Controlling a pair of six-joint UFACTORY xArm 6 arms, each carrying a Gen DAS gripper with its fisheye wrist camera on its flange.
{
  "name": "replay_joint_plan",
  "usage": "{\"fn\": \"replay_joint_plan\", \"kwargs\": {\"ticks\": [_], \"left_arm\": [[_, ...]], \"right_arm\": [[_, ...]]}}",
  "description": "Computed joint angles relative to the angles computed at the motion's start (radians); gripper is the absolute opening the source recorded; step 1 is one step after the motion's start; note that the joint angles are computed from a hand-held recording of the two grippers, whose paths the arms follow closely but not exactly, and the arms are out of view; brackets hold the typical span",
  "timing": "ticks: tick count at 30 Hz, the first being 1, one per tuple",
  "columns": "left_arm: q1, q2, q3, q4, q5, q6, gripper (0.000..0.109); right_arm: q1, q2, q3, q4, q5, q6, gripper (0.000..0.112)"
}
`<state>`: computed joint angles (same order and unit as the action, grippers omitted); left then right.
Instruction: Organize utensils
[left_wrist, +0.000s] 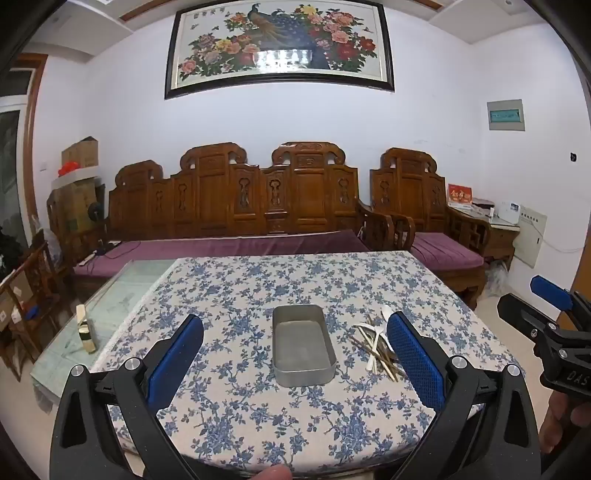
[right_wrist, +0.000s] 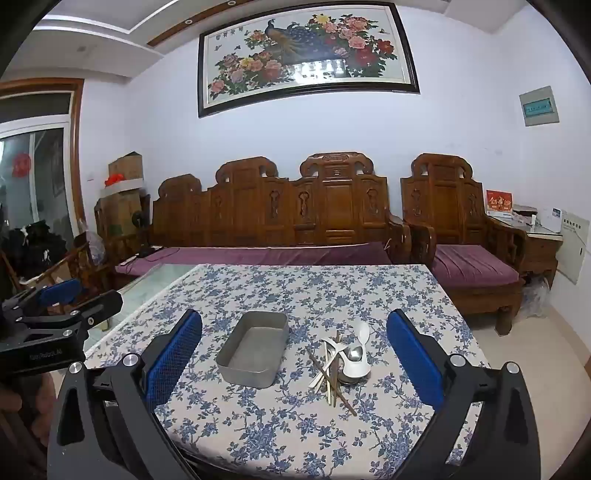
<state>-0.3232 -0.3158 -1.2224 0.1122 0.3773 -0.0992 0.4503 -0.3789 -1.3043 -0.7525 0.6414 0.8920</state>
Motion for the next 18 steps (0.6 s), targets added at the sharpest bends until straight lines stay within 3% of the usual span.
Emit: {"fn": "replay_joint_plan", "kwargs": {"ticks": [18], "left_arm": [[-0.001,0.000,0.005,0.004,-0.013,-0.006,0.097]], "right_arm": [[0.001,0.000,0.000,-0.006,0.002,0.002,0.100]]}}
